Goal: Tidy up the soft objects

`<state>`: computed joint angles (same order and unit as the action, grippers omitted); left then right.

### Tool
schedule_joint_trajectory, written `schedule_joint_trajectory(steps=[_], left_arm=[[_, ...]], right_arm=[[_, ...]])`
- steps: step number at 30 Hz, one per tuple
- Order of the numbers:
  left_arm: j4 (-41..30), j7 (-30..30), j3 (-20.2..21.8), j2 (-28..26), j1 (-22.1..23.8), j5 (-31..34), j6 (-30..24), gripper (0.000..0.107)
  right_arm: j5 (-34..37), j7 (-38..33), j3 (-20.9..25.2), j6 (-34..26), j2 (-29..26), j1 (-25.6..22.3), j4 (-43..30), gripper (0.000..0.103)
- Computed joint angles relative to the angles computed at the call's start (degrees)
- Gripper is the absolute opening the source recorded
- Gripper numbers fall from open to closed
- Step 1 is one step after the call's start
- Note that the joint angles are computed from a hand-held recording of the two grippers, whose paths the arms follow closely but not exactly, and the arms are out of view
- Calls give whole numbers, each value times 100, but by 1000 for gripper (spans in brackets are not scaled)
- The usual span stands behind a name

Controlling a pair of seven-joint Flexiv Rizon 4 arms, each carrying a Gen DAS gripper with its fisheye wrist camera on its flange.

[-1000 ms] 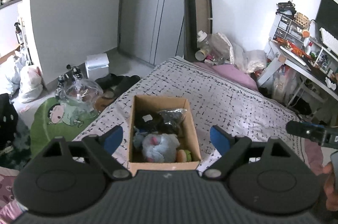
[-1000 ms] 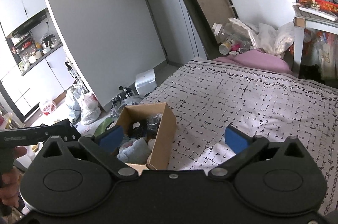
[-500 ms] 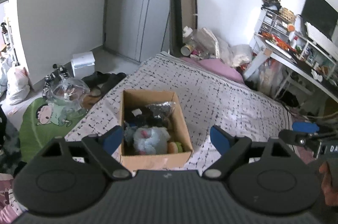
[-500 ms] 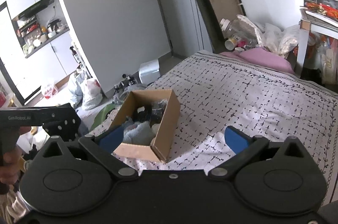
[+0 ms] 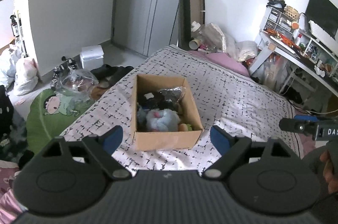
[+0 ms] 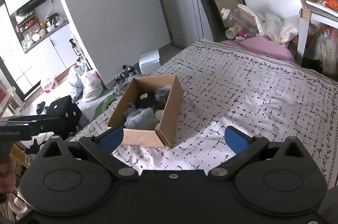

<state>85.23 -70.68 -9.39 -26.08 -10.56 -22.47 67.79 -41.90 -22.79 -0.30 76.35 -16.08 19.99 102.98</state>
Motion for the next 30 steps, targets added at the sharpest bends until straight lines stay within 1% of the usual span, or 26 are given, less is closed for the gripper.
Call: schedule_joint_trajectory(steps=[4, 8, 11, 14, 17, 20, 22, 25, 30], left_arm=[[85, -74, 120, 69, -91, 215, 161, 89], [228, 65, -76, 113, -14, 46, 371, 89], [202, 74, -38, 89, -75, 113, 340, 89], [280, 142, -169, 110, -4, -87, 390, 89], [312, 6, -65, 123, -73, -46, 524, 89], [351, -15, -82, 142, -54, -62, 542, 89], [315, -129, 40, 139, -134, 90, 505, 89], [311, -78, -51, 133, -74, 44, 487, 89], [320, -14, -68, 135, -84, 79, 516, 89]], right_arm=[[-46, 39, 13, 36, 36, 28, 71, 103], [-353, 229, -67, 82, 85, 83, 149, 103], [-385, 236, -24, 81, 94, 56, 151, 103], [-356, 183, 29, 70, 94, 26, 139, 103], [-326, 204, 35, 96, 98, 27, 146, 103], [-323, 195, 37, 95, 103, 26, 149, 103], [-340, 198, 29, 106, 103, 30, 145, 103], [-433, 262, -6, 118, 108, 49, 139, 103], [-451, 270, 14, 103, 108, 33, 132, 103]])
